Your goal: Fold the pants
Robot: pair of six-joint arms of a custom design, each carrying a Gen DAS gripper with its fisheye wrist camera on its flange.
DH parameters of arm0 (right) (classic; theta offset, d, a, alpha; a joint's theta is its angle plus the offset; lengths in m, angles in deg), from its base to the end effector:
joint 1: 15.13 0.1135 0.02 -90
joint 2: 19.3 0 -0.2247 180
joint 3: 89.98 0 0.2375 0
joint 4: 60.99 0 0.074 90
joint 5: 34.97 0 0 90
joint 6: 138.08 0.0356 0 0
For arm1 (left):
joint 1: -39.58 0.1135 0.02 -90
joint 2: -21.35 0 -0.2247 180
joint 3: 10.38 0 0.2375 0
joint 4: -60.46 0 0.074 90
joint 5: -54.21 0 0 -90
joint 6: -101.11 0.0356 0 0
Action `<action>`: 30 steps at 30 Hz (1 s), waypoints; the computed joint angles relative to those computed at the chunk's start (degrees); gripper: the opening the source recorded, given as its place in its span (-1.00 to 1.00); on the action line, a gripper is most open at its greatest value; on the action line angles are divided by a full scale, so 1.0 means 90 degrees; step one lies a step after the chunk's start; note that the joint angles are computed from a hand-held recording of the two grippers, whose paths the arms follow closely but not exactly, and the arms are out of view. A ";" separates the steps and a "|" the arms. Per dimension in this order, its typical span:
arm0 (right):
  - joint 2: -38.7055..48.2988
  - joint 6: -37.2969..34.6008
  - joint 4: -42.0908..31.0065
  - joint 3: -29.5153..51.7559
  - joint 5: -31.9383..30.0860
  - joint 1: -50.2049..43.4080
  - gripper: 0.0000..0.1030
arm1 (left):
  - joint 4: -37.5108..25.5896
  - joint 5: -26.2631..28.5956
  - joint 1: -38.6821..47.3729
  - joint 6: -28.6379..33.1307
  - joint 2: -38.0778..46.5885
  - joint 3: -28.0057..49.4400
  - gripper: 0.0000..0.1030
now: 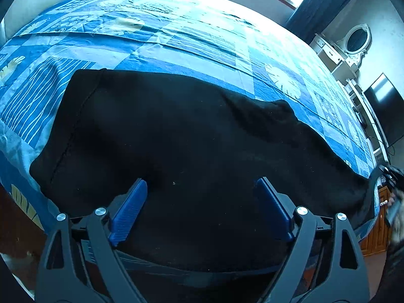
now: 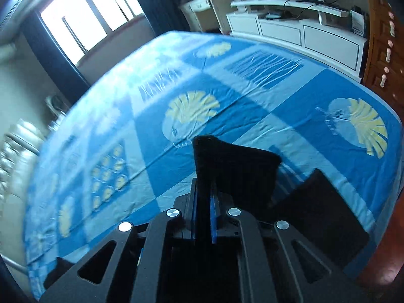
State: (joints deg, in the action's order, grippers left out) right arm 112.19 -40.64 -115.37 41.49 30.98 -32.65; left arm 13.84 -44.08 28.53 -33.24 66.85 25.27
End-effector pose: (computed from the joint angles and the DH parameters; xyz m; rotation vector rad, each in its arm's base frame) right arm 0.4510 -0.1272 0.1951 0.3663 2.4316 0.4514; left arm 0.1549 -0.0250 0.1421 -0.7845 2.4287 -0.1936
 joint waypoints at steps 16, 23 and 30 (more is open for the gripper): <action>-0.0627 0.1176 0.2162 -0.3320 -0.2212 -0.2325 -0.88 | -0.0153 -0.0373 -0.0378 -0.0316 0.0243 0.0119 0.73; -0.0575 0.1200 0.2407 -0.3589 -0.1945 -0.2405 -0.89 | -0.0227 -0.0338 -0.0375 -0.0414 0.0111 0.0085 0.73; -0.0366 0.0722 0.1751 -0.3071 -0.1852 -0.2404 -0.77 | -0.0239 -0.0388 -0.0465 -0.0296 0.0239 0.0147 0.75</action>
State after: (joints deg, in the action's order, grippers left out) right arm 108.90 -34.14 -99.61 13.86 14.32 -54.28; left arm 11.69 -47.57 24.35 -35.91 69.00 26.59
